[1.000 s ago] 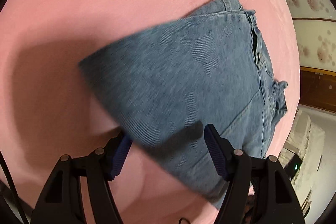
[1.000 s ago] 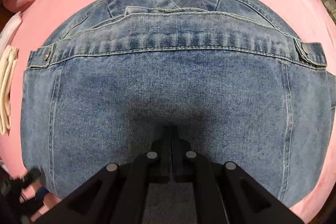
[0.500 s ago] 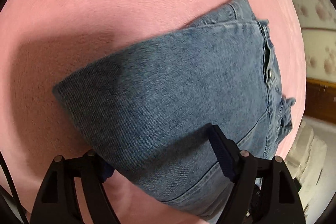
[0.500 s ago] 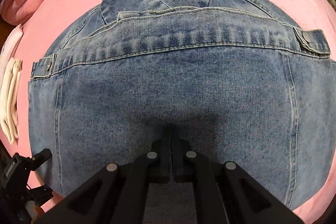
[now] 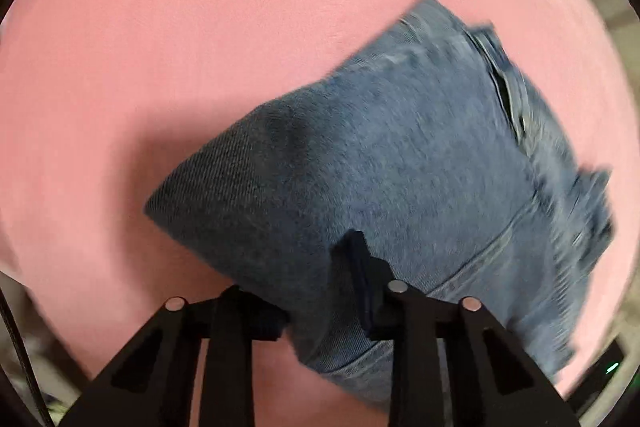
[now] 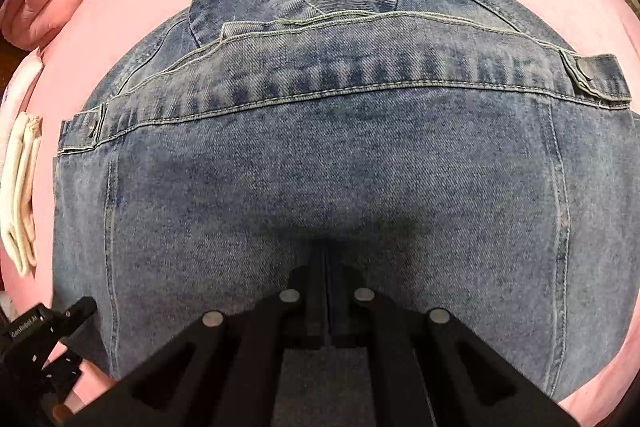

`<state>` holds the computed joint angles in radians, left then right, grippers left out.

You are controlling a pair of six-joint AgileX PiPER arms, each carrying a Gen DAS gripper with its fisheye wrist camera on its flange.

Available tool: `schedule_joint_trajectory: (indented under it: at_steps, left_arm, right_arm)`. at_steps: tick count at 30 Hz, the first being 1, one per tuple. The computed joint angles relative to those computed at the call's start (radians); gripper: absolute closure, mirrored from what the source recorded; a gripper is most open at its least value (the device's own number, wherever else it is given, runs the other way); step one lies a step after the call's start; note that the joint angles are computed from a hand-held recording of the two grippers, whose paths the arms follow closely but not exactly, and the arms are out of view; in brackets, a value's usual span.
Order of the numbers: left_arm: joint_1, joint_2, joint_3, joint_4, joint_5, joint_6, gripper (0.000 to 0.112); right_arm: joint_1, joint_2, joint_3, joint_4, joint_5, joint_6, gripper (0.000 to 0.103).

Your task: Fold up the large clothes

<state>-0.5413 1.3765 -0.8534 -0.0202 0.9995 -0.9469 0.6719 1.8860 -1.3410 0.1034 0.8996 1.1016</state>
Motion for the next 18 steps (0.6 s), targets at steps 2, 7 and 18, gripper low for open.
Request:
schedule_joint_trajectory:
  at_steps: [2,7,18]
  left_arm:
    - [-0.086,0.02,-0.075,0.087,0.077,-0.058,0.102]
    - [-0.233,-0.029,-0.142,0.205,0.126,-0.047,0.104]
    - [-0.593,-0.121,-0.328,0.41,0.17,0.119,0.105]
  right_arm:
    - [-0.017,0.002,0.003,0.026,-0.008,-0.05,0.101]
    - [-0.106,0.003,0.018,0.178,-0.006,-0.308,0.103]
    - [-0.212,0.011,0.01,0.308,0.028,-0.35,0.103]
